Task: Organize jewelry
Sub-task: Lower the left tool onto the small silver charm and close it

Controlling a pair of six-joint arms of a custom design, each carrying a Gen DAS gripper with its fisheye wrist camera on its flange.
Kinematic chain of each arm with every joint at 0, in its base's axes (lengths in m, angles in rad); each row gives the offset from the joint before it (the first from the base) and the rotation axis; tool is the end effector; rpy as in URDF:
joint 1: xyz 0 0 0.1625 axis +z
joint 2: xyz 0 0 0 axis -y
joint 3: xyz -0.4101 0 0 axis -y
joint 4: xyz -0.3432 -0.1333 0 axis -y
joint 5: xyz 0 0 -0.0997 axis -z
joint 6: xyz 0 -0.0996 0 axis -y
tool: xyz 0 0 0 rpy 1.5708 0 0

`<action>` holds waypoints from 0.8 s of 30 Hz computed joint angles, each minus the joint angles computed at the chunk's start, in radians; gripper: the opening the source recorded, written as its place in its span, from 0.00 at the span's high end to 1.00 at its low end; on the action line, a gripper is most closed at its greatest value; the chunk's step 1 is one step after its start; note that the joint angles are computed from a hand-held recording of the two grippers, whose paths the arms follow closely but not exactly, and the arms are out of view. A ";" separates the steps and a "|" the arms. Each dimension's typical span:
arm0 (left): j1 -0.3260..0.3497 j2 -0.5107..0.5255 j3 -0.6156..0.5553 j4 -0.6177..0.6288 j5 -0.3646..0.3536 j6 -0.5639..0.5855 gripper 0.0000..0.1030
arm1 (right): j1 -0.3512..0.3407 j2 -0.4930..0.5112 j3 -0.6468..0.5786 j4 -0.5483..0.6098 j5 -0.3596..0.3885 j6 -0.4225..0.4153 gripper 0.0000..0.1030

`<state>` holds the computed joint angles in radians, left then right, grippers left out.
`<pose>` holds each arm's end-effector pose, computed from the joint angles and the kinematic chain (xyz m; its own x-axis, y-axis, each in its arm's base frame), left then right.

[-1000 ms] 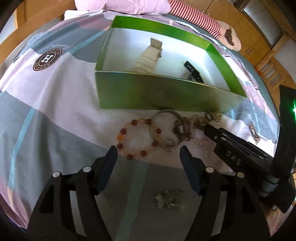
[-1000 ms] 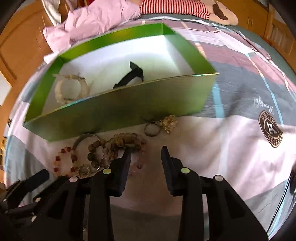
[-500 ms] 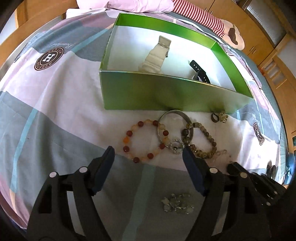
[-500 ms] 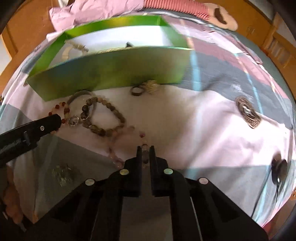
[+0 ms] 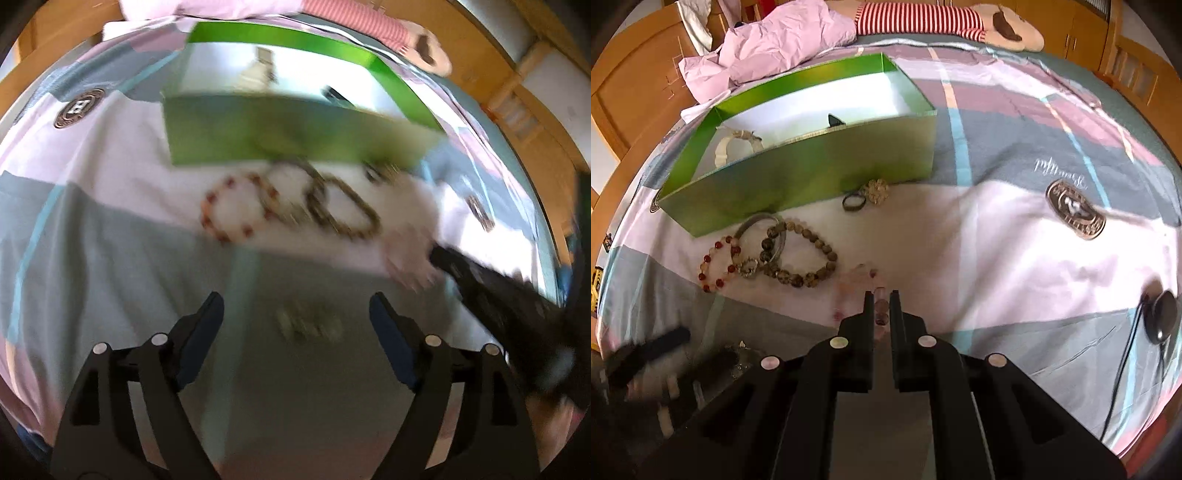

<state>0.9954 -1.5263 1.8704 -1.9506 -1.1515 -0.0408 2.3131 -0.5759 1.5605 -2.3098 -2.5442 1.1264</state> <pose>-0.0959 -0.4673 0.3691 -0.7957 0.4502 -0.4051 0.5118 0.8575 -0.0523 0.4546 -0.4202 0.0213 -0.7118 0.4182 0.5643 -0.0303 0.7844 -0.6196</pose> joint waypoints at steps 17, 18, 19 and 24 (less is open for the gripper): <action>-0.039 -0.021 0.079 -0.009 0.069 0.055 0.92 | 0.004 0.012 0.014 -0.052 0.019 -0.018 0.92; -0.036 -0.020 0.075 -0.019 0.061 0.056 0.92 | 0.005 0.011 0.015 -0.055 0.016 -0.016 0.92; -0.029 -0.021 0.069 -0.037 0.055 0.054 0.92 | 0.008 0.007 0.019 -0.060 0.008 -0.011 0.92; 0.010 -0.016 0.032 -0.093 0.042 -0.002 0.84 | 0.022 -0.025 0.043 -0.049 -0.032 0.029 0.92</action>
<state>1.0054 -1.5427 1.9028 -2.0431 -1.1097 -0.0424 2.3352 -0.6009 1.6031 -2.3591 -2.5766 1.1550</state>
